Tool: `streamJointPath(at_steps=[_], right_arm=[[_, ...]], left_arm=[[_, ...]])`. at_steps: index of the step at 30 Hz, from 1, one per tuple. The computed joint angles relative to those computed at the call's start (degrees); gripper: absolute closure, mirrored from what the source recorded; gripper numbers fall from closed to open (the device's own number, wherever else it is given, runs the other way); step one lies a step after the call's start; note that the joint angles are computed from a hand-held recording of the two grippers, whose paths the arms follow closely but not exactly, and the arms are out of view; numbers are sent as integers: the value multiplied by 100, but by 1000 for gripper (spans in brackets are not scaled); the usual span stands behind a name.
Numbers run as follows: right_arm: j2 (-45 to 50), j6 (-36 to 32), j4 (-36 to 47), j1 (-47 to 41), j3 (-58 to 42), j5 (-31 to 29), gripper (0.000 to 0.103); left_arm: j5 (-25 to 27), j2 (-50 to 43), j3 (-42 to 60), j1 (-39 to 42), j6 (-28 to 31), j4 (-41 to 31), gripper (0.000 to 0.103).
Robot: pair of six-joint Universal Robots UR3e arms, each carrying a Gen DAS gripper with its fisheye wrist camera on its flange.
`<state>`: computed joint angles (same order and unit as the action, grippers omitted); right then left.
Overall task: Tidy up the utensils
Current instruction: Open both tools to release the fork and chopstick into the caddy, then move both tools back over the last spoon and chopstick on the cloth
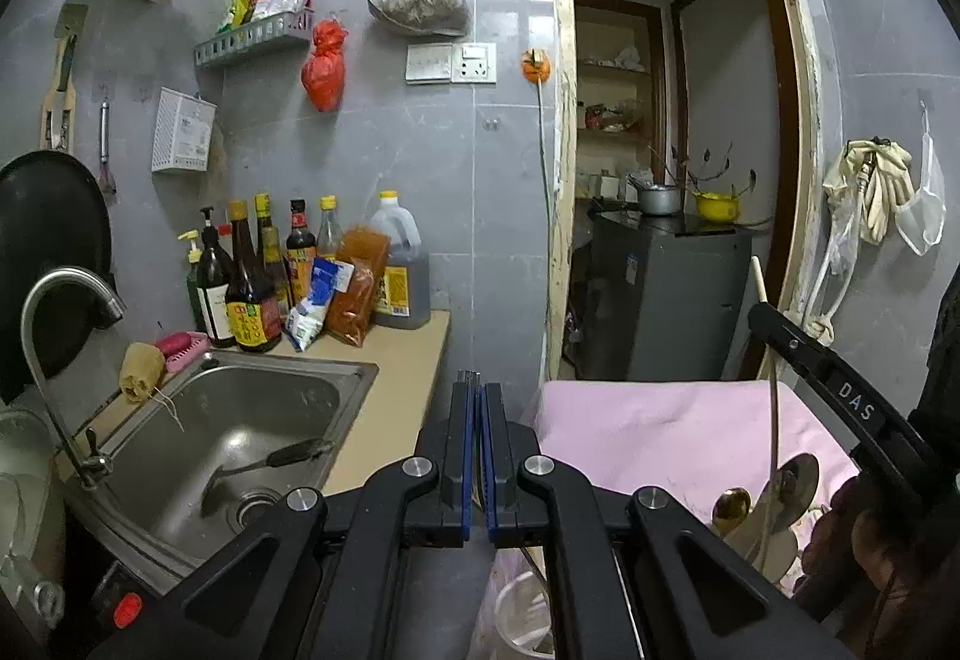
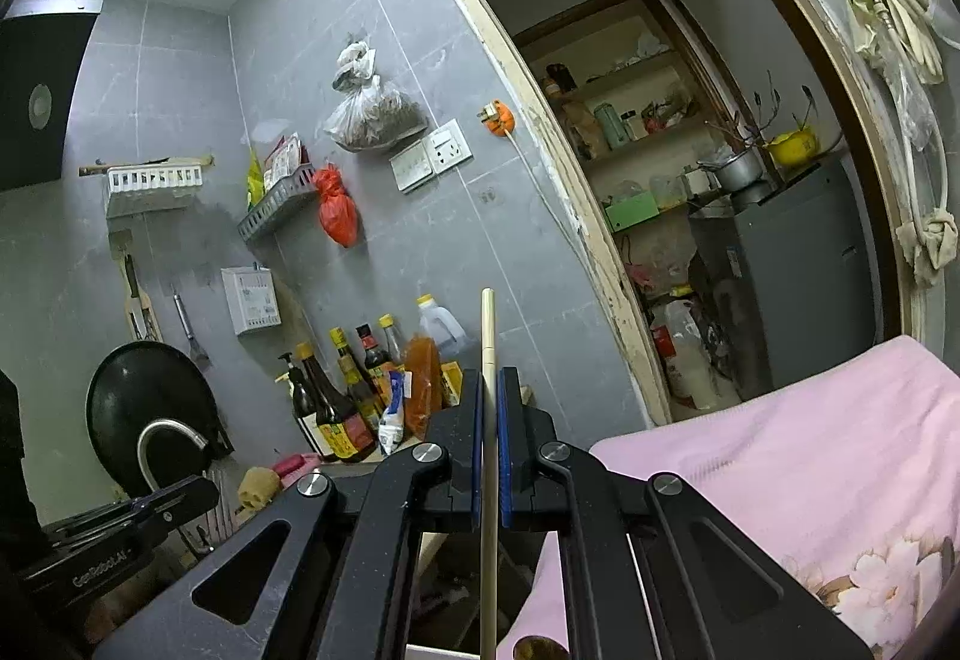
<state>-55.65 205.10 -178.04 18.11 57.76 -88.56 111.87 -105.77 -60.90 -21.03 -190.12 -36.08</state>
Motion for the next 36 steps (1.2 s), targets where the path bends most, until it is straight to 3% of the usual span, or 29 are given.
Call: streamJointPath(at_steps=[6, 9, 13, 16, 18, 24, 30, 36], right_arm=[[-189, 8, 114, -68, 323, 103, 99], [-333, -12, 151, -116, 549, 201, 93], [-604, -9, 201, -226, 923, 415, 70], [-841, -79, 233, -291, 1193, 547, 65], [-1024, -170, 356, -344, 1337, 620, 65], [-1724, -401, 621, -629, 1840, 726, 52], [-2652, -843, 963, -1118, 2464, 862, 28], [-3635, -1317, 1300, -1820, 3174, 1058, 7]], left_arm=[[-204, 72, -35, 67, -135, -206, 99], [-503, 199, -127, 201, -312, -370, 97], [-805, 364, -340, 328, -477, -308, 97], [-1042, 429, -353, 403, -535, -361, 93], [-1124, 466, -387, 410, -575, -340, 78], [-1273, 519, -442, 355, -912, -140, 53], [-986, 157, -2, -20, -1077, -26, 26], [-470, -473, 775, -565, -1073, -40, 8]])
